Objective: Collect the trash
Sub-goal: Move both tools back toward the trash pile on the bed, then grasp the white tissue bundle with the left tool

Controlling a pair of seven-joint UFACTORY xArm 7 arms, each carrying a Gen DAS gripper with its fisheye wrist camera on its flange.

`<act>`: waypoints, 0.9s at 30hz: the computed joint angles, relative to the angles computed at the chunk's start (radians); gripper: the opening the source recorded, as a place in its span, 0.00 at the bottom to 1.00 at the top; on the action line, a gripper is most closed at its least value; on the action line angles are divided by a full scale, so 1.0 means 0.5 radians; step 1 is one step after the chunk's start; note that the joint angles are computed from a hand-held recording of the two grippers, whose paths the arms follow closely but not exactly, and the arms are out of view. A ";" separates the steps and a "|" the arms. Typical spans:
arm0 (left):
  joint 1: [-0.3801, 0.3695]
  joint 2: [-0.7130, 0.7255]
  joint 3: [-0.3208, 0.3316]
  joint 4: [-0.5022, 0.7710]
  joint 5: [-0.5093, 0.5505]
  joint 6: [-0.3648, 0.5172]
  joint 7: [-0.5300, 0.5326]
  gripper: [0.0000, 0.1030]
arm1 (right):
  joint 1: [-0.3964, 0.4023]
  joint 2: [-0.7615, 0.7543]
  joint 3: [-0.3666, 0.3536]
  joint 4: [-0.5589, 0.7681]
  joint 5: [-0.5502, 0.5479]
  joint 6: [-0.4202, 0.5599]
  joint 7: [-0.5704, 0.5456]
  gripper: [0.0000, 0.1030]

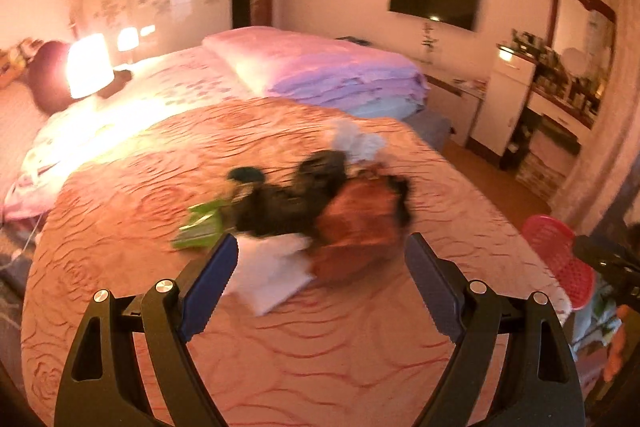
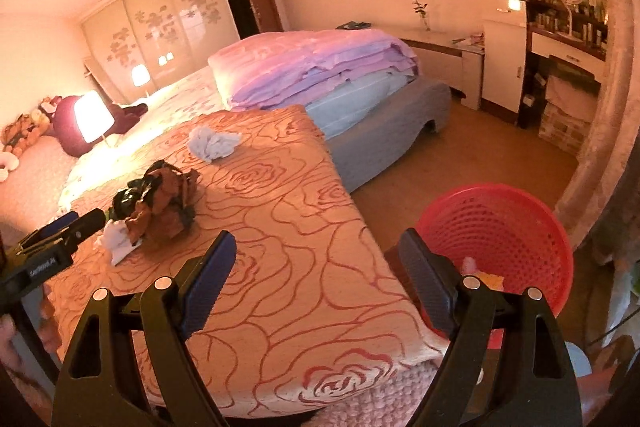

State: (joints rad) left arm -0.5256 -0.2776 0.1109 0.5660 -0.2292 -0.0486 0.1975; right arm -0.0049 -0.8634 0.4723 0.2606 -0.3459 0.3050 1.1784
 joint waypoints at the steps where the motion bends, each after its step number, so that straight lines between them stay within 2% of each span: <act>1: 0.037 0.006 -0.010 0.000 0.008 0.002 -0.010 0.80 | 0.003 0.001 -0.003 -0.003 0.001 -0.003 0.000 0.79; 3: 0.076 0.034 0.013 0.011 0.014 0.008 -0.006 0.80 | 0.013 -0.003 -0.010 -0.012 0.006 -0.003 0.001 0.79; 5: -0.010 0.067 0.143 0.043 -0.042 0.047 0.081 0.80 | 0.020 -0.006 -0.019 -0.024 0.011 -0.006 0.000 0.79; 7: -0.003 0.097 0.150 0.071 -0.092 0.072 0.126 0.80 | 0.026 -0.001 -0.026 -0.033 0.017 -0.010 -0.002 0.79; 9: -0.132 0.124 0.264 0.102 -0.218 0.074 0.283 0.80 | 0.021 0.014 -0.022 -0.035 0.017 -0.023 -0.001 0.79; 13: -0.192 0.196 0.292 0.160 -0.369 0.089 0.464 0.79 | 0.020 0.030 -0.025 -0.043 0.020 -0.037 -0.004 0.79; 14: -0.166 0.222 0.258 0.171 -0.381 0.090 0.473 0.79 | 0.021 0.031 -0.027 -0.047 0.021 -0.038 -0.006 0.79; 16: -0.184 0.277 0.270 0.211 -0.482 0.109 0.583 0.74 | 0.022 0.033 -0.032 -0.050 0.024 -0.040 -0.009 0.79; 19: -0.220 0.363 0.295 0.299 -0.697 0.191 0.771 0.60 | 0.020 0.046 -0.040 -0.053 0.028 -0.044 -0.016 0.79; 21: -0.187 0.411 0.272 0.340 -0.770 0.243 0.823 0.47 | 0.018 0.062 -0.041 -0.052 0.031 -0.050 -0.018 0.79; 23: -0.171 0.419 0.261 0.369 -0.931 0.304 0.958 0.40 | 0.015 0.070 -0.039 -0.053 0.031 -0.055 -0.018 0.79; 27: -0.099 0.365 0.169 0.325 -1.025 0.243 1.034 0.40 | 0.003 0.088 -0.036 -0.046 0.028 -0.063 -0.020 0.79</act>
State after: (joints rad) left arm -0.5749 -0.0953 0.1956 0.7285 -0.7416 0.0729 0.7143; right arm -0.0033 -0.8195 0.4542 0.2378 -0.3318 0.2734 1.1682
